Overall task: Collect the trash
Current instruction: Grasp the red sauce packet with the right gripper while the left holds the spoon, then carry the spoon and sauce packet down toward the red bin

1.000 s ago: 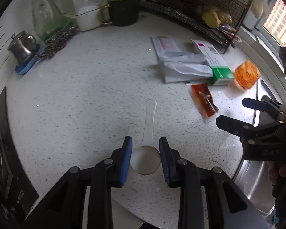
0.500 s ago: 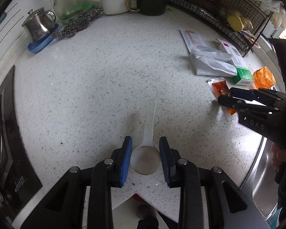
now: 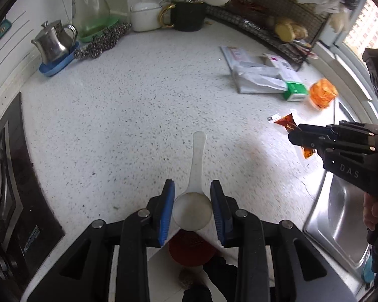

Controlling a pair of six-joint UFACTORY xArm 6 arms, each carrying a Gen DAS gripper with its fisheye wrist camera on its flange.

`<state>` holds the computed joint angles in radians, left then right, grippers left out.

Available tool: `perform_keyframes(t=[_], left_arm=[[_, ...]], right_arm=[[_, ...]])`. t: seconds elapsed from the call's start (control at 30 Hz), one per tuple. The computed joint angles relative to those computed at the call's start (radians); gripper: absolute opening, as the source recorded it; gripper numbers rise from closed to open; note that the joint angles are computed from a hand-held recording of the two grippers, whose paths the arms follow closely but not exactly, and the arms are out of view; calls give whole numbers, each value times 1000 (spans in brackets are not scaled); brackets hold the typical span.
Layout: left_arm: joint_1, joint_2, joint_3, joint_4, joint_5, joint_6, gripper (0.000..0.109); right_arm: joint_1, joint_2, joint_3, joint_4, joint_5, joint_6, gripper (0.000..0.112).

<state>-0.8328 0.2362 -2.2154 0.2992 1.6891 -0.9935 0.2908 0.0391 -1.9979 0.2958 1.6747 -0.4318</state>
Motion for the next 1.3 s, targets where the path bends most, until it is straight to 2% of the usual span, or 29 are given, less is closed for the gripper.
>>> perform_keyframes(t=[0.27,0.33,0.73,1.07,1.3], left_arm=[[-87,-96,61,50,-10,8,27],[-105,-109,66,59,-7,4,27],[-283,-202,135,122,20,-34,27],[-407,-331,346,122,-19,-172,27],[-451,-436,564,41,-78,-320,27]], right_arm=[[3,-157,83,-17,-5,66,14],[-33,-212,113,-7,13,45,14],[-75,-452,247,4,61,87,14],[-32,-615,386,8,110,148,14],[44,-717,532,-18,157,193,14]])
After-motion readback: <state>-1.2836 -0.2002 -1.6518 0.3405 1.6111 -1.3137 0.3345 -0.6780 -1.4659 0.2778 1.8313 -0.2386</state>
